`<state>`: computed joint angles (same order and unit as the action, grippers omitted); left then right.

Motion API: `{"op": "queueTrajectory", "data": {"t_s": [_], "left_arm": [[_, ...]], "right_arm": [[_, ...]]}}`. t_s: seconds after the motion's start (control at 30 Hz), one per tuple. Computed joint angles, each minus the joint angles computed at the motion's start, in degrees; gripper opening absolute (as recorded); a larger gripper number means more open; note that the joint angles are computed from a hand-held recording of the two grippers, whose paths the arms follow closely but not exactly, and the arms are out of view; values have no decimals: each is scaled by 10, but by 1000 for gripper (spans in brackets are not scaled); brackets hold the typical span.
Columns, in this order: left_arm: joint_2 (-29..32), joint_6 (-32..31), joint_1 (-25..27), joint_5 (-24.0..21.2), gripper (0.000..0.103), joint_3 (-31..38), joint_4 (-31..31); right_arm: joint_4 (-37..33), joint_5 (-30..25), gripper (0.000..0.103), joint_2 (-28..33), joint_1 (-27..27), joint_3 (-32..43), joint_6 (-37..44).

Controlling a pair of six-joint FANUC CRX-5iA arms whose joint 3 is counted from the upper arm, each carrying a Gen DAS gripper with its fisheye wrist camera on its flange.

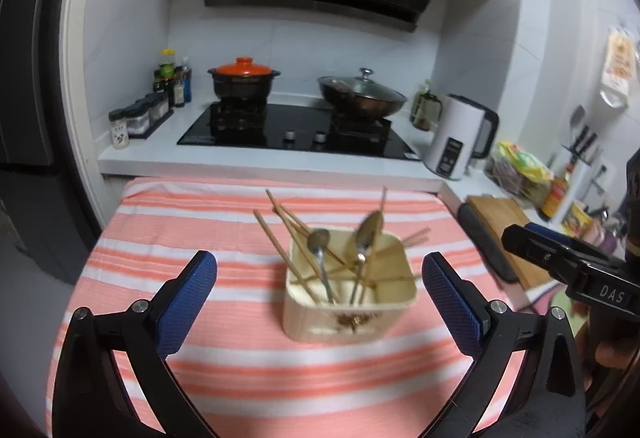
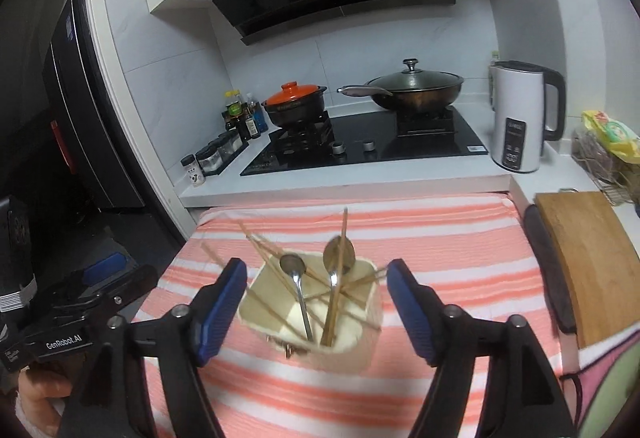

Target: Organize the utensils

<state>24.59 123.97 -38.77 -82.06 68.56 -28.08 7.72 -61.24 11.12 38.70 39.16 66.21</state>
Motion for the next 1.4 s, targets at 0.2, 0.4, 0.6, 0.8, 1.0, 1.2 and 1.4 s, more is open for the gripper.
{"op": "queueTrajectory", "data": {"t_s": [0.2, 0.4, 0.6, 0.8, 1.0, 1.2, 1.4], "left_arm": [[-27, 48, -124, -74, 102, -14, -155], [16, -5, -216, -186, 103, 72, -282], [6, 6, -265, -223, 103, 69, -343], [-6, 31, -297, -245, 103, 63, -377], [-11, 34, -316, -249, 103, 63, -393], [-16, 42, -330, -251, 103, 61, -407], [-33, 64, -334, -236, 103, 38, -400]], "right_arm": [[157, 34, 91, -130, 87, -194, -85], [288, 46, 103, -221, 171, -313, -176], [325, 20, 103, -252, 212, -333, -196], [354, -5, 103, -272, 249, -350, -222], [363, -19, 103, -285, 276, -356, -231], [378, -32, 103, -290, 293, -360, -240], [386, -38, 103, -292, 302, -361, -246]]}}
